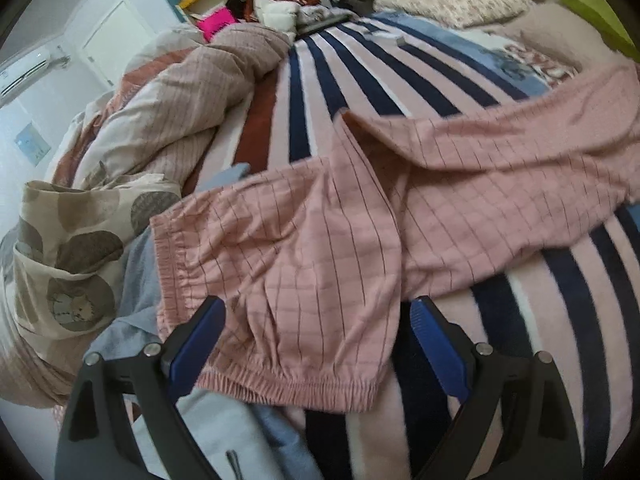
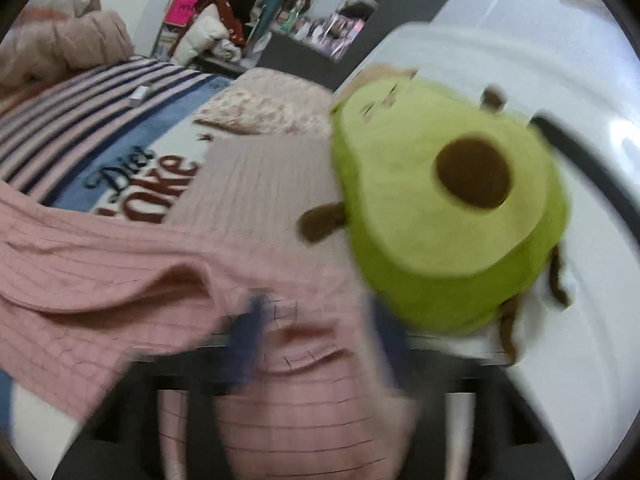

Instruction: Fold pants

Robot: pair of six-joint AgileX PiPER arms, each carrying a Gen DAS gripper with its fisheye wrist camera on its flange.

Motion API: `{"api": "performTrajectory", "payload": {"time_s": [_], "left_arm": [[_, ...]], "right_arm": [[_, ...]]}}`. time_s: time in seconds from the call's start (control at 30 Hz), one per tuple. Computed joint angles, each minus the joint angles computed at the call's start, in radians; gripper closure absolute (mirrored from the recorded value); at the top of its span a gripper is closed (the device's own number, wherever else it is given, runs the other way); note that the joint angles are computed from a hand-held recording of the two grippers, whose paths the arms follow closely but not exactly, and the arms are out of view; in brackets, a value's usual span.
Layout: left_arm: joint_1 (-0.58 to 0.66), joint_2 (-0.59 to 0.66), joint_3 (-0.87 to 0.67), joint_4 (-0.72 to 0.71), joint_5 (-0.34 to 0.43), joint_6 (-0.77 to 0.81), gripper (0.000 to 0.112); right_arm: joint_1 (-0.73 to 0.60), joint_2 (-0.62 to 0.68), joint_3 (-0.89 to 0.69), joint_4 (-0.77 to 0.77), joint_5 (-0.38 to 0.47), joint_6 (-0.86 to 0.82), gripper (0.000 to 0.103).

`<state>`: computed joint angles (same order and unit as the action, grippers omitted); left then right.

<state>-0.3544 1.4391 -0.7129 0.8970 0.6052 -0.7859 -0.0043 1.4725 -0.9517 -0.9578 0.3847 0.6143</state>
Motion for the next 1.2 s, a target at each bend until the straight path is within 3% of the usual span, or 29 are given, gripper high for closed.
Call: {"api": "performTrajectory", "payload": {"time_s": [0.13, 0.23, 0.3, 0.37, 0.43, 0.57, 0.63, 0.8, 1.1, 1.13, 1.17, 1.2], "left_arm": [[-0.023, 0.019, 0.015, -0.029, 0.001, 0.046, 0.020], [-0.053, 0.066, 0.007, -0.055, 0.023, 0.063, 0.021], [-0.117, 0.156, -0.010, 0.082, 0.139, -0.084, 0.039], [-0.118, 0.203, -0.023, 0.103, 0.153, -0.111, 0.087], [-0.079, 0.185, -0.035, 0.050, 0.109, -0.062, 0.104], [-0.041, 0.087, -0.056, 0.083, 0.110, -0.077, 0.110], [0.007, 0.063, -0.102, 0.042, 0.108, -0.009, 0.111], [0.080, 0.095, -0.215, 0.147, 0.153, -0.019, 0.111], [0.317, 0.317, -0.486, 0.175, 0.084, 0.044, 0.105], [0.331, 0.338, -0.507, 0.186, 0.093, 0.028, 0.090], [0.337, 0.353, -0.517, 0.224, 0.112, -0.016, 0.054], [0.345, 0.347, -0.506, 0.263, 0.115, -0.069, 0.038]], "right_arm": [[0.019, -0.082, 0.092, -0.085, -0.042, 0.156, 0.033], [0.039, -0.147, 0.146, -0.031, -0.069, 0.124, 0.033], [0.069, -0.190, 0.182, -0.058, -0.073, 0.160, 0.033], [0.086, -0.221, 0.203, -0.045, -0.079, 0.159, 0.033], [0.104, -0.250, 0.220, -0.030, -0.079, 0.149, 0.033], [0.132, -0.279, 0.236, -0.048, -0.068, 0.170, 0.033], [0.143, -0.277, 0.236, -0.033, -0.062, 0.170, 0.033], [0.144, -0.252, 0.216, 0.059, -0.050, 0.104, 0.033], [0.199, -0.218, 0.230, 0.055, -0.015, 0.191, 0.033], [0.200, -0.216, 0.233, 0.053, -0.016, 0.202, 0.033], [0.197, -0.212, 0.236, 0.055, -0.020, 0.205, 0.033], [0.192, -0.207, 0.236, 0.059, -0.024, 0.202, 0.033]]}}
